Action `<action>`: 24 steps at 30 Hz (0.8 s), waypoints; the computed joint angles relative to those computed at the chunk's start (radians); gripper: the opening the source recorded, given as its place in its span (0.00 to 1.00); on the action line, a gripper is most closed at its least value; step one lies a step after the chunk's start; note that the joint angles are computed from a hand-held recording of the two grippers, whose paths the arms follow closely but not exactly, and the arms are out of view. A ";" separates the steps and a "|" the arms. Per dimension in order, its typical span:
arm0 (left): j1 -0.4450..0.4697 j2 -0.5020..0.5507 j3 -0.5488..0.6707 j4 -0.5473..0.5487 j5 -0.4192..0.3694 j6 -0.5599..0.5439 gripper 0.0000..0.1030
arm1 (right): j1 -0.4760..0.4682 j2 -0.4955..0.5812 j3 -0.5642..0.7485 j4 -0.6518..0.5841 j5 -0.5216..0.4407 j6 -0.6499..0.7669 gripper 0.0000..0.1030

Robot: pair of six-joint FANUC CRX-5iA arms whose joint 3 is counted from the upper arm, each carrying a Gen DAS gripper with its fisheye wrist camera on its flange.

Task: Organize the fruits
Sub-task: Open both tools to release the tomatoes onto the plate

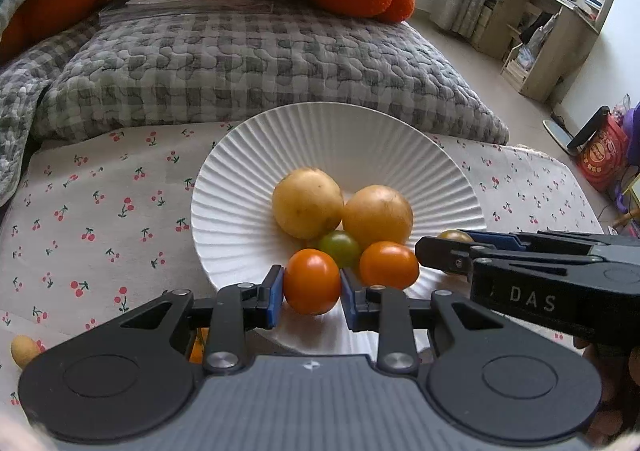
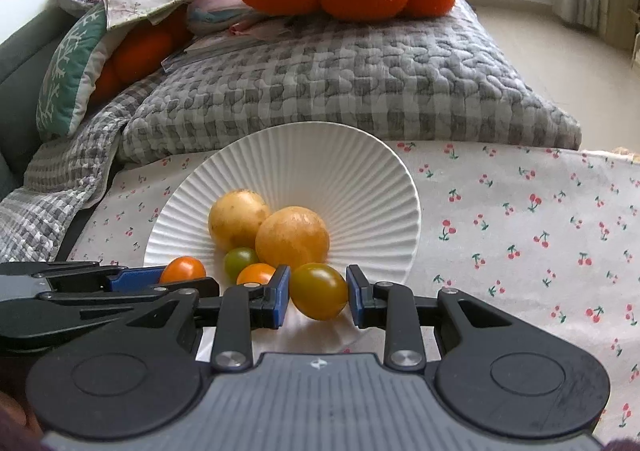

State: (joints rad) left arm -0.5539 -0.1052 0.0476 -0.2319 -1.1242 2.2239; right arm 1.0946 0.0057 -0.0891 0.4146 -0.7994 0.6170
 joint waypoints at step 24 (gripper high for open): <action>-0.058 -0.012 0.067 -0.076 -0.125 0.095 0.56 | 0.058 -0.065 -0.116 0.201 0.040 -0.083 0.30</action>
